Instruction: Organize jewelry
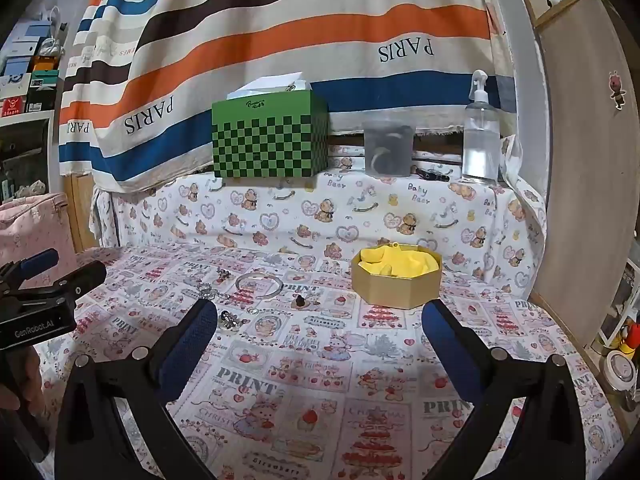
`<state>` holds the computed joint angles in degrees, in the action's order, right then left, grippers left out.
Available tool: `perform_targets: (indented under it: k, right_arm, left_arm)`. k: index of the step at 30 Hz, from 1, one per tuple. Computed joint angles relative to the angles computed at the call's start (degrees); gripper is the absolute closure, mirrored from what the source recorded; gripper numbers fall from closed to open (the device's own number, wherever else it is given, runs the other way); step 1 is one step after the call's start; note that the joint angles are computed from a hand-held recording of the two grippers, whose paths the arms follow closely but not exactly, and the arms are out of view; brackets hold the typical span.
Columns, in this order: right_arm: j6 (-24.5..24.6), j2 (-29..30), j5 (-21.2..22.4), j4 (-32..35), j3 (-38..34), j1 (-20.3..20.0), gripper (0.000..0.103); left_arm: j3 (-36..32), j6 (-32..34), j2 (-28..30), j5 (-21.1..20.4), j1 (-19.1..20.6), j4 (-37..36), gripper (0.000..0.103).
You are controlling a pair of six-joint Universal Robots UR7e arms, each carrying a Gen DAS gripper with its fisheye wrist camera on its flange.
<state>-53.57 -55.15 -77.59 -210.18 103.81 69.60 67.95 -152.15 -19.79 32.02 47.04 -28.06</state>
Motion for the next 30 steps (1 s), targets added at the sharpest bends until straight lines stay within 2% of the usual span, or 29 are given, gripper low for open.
perform_targets:
  k: [1, 10, 16, 30]
  right_arm:
    - [0.1, 0.1, 0.2, -0.1, 0.0, 0.0, 0.0]
    - [0.1, 0.2, -0.2, -0.1, -0.1, 0.0, 0.0]
    - [0.3, 0.4, -1.2, -0.3, -0.3, 0.1, 0.0]
    - [0.5, 0.4, -0.7, -0.9, -0.2, 0.1, 0.0]
  left_arm:
    - [0.5, 1.8, -0.1, 0.0, 0.0, -1.6, 0.0]
    - [0.2, 0.5, -0.1, -0.3, 0.0, -0.5, 0.0]
    - [-2.5, -2.1, 1.2, 0.6, 0.3, 4.4, 0.0]
    - [-0.4, -0.7, 0.3, 1.6, 0.0, 1.7, 0.0]
